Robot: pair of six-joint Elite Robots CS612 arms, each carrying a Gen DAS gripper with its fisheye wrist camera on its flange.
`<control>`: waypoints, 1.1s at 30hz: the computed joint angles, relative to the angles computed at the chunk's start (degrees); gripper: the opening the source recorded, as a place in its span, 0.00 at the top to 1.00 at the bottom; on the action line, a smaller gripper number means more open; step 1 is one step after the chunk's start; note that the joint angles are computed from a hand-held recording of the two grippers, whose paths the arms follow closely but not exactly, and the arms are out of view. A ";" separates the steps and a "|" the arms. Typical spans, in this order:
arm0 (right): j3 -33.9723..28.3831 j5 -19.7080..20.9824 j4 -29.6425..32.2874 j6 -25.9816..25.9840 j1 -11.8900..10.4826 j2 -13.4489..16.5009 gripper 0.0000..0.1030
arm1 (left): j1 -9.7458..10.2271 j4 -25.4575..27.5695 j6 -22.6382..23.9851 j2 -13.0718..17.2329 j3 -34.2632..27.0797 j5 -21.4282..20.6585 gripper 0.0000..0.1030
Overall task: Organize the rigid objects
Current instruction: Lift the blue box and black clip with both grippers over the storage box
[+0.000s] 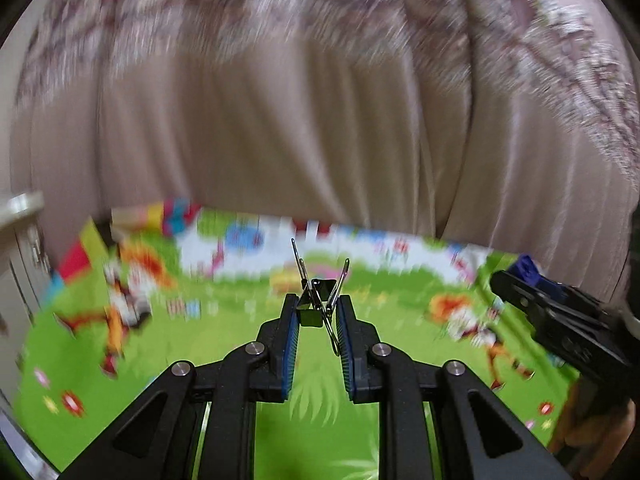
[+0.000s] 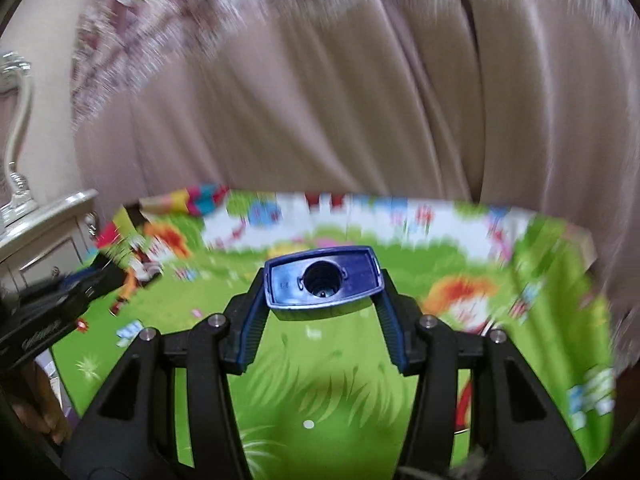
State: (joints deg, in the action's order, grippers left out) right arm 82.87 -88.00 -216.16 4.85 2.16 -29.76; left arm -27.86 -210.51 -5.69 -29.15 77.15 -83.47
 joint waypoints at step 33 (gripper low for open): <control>8.92 0.36 -28.67 -9.17 4.58 -5.13 0.46 | -0.73 -21.87 6.32 -7.17 12.93 7.02 0.81</control>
